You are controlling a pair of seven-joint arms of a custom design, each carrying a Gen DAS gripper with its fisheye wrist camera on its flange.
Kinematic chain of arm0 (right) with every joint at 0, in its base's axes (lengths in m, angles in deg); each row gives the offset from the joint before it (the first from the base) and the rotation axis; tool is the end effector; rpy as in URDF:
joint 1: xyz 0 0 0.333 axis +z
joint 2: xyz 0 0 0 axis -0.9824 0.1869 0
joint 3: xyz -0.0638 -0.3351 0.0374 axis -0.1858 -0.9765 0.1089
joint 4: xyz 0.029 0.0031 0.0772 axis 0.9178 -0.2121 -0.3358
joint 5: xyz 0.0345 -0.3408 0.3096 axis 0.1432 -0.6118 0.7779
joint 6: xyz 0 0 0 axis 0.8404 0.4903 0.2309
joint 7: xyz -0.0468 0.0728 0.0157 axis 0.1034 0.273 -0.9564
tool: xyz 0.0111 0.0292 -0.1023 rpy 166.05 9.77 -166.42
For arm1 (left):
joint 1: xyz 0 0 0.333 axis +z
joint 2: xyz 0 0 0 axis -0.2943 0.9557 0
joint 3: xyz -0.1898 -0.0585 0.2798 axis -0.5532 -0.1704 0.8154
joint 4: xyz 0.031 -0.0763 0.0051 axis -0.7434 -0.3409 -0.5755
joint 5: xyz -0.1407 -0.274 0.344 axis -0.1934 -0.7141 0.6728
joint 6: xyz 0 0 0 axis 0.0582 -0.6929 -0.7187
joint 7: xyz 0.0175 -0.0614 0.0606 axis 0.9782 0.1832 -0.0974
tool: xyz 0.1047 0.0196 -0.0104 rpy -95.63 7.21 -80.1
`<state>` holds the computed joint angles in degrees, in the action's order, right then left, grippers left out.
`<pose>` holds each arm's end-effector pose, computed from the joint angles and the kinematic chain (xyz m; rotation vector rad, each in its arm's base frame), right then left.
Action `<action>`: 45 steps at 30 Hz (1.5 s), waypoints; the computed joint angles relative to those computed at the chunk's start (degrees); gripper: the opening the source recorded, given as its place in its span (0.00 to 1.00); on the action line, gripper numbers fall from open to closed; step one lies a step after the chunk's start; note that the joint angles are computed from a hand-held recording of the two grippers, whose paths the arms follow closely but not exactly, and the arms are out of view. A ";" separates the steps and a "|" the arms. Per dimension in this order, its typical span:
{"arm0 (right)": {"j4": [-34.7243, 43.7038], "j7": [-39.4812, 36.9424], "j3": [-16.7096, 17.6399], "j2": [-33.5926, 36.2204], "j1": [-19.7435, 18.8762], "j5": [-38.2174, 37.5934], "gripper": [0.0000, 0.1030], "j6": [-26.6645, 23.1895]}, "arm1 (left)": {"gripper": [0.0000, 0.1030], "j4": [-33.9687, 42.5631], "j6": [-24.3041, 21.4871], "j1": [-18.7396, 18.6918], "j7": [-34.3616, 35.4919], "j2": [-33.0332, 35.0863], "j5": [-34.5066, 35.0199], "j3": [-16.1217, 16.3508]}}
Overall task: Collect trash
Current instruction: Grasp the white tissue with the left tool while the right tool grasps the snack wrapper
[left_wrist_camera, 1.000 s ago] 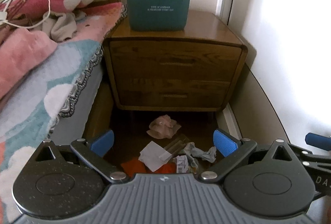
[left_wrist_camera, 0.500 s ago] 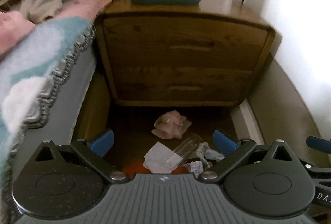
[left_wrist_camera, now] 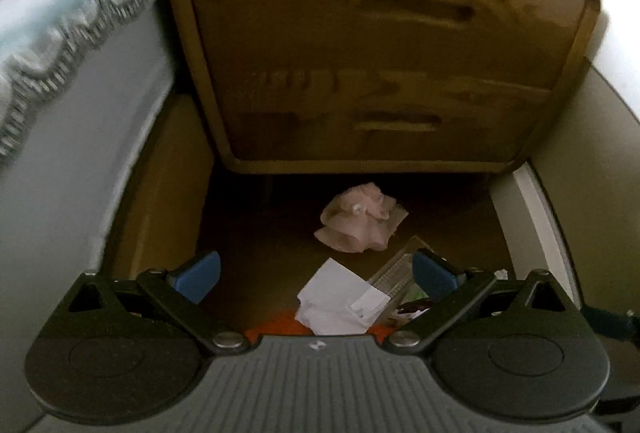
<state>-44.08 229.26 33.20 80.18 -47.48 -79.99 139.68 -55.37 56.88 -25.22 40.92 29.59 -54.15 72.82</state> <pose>0.4663 0.4375 0.7100 -1.5852 2.0736 -0.5145 0.5965 -0.2159 0.7395 -1.5268 2.2187 -0.6997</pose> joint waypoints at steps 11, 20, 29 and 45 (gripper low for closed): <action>-5.94 0.09 -1.49 0.25 -1.53 6.45 0.75 2.97 | 1.00 -1.04 -0.29 -0.18 8.03 8.41 -3.03 0.63; -5.59 -6.05 -1.84 4.56 -1.28 10.39 0.75 5.16 | 0.99 -7.83 0.43 -0.24 13.11 10.16 0.65 1.26; -1.12 -5.24 -2.59 11.56 0.28 11.60 0.74 1.73 | 0.99 -3.69 -6.17 0.60 9.10 14.50 -3.57 1.80; 1.89 -5.17 -3.59 15.37 1.07 11.07 0.37 -2.50 | 0.19 0.42 -11.46 0.66 4.26 18.04 -7.68 1.51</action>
<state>-42.19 224.10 29.61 95.55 -46.41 -68.92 137.17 -54.95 45.41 -24.56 45.18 47.62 -61.83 74.33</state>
